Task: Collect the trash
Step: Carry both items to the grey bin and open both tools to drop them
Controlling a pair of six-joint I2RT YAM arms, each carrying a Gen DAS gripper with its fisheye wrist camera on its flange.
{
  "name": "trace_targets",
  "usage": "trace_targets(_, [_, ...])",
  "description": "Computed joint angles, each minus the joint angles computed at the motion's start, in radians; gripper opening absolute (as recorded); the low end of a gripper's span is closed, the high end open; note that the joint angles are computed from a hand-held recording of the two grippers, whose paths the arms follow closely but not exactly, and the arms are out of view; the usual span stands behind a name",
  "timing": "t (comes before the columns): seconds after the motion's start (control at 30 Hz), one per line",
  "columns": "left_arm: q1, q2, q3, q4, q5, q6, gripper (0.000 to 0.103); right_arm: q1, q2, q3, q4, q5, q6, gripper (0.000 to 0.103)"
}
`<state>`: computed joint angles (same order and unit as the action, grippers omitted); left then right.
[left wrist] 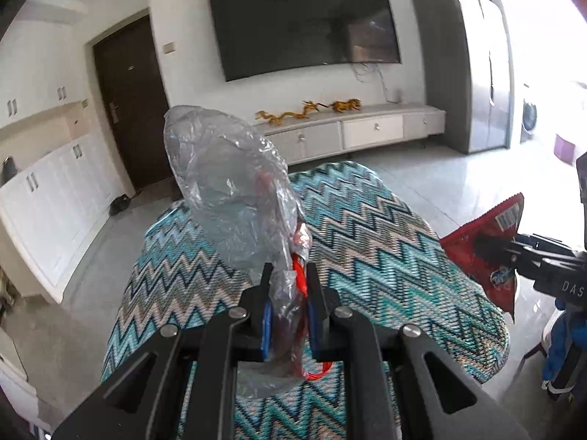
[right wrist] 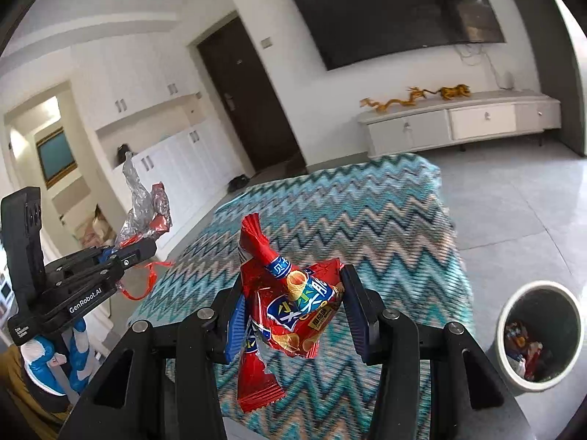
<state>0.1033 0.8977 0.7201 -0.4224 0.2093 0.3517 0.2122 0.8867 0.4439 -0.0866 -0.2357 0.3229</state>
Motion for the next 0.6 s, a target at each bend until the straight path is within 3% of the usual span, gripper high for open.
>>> trace_targets(0.27, [-0.298,0.128,0.019,0.059,-0.166,-0.046,0.014,-0.385,-0.076,-0.086,-0.057,-0.199,-0.100,0.047])
trace_targets(0.37, [-0.428,0.249,0.063,0.087,-0.209,-0.074,0.014,-0.561,-0.038,-0.102,-0.061,-0.274,-0.171,0.047])
trace_targets(0.6, [-0.689,0.581,0.248,0.129,-0.255,-0.134,0.014,-0.914,0.306,-0.071,0.076,-0.370,-0.339,0.047])
